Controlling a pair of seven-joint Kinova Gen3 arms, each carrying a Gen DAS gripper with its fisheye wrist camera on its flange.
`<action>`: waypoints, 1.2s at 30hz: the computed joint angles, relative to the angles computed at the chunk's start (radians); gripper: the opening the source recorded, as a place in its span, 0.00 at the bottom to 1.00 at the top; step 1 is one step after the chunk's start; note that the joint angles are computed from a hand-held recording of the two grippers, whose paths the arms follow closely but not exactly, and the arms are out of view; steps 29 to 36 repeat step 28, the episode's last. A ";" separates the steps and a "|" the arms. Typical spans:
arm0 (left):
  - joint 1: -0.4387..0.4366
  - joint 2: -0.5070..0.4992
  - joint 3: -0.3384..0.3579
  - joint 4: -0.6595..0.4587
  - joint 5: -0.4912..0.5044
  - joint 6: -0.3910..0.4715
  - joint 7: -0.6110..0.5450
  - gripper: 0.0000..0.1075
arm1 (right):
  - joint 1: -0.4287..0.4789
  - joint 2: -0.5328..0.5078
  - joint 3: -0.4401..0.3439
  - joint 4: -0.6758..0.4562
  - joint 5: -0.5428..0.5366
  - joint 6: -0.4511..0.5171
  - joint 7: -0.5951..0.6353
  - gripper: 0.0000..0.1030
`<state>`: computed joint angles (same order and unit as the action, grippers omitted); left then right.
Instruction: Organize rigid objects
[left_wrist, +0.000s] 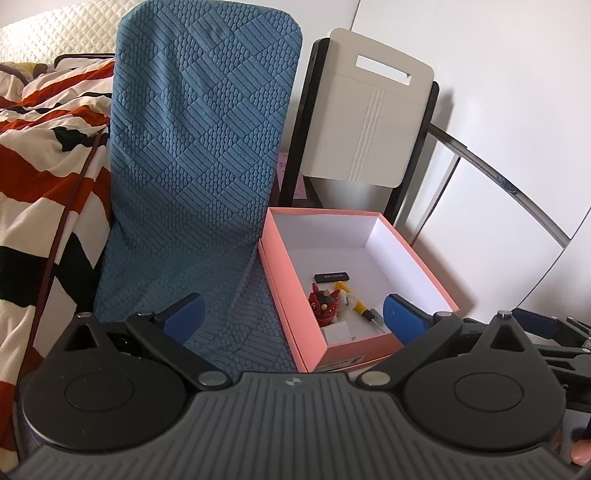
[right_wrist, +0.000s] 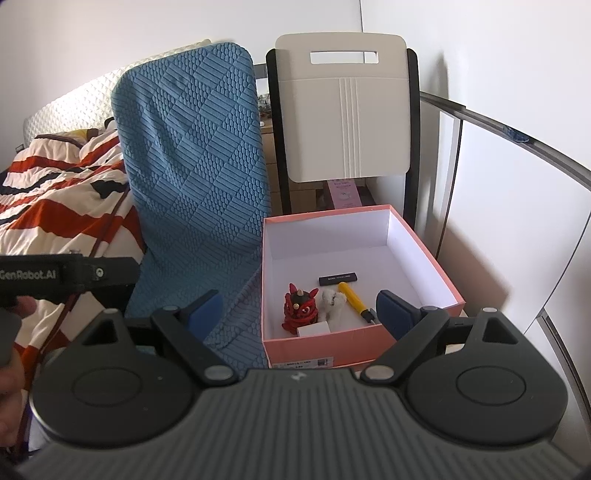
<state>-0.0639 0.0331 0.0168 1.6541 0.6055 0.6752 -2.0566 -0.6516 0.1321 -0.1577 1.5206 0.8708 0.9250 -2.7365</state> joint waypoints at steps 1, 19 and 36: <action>0.000 0.001 0.000 0.000 -0.001 -0.001 -0.001 0.96 | 0.001 0.000 0.000 0.000 -0.001 0.000 0.001 0.89; -0.007 0.004 0.001 0.009 0.024 -0.010 -0.023 0.96 | -0.004 0.011 0.007 -0.003 -0.007 0.003 0.000 0.89; -0.006 0.009 0.001 0.008 0.017 -0.012 -0.024 0.96 | -0.009 0.014 0.008 -0.005 0.000 0.012 -0.002 0.89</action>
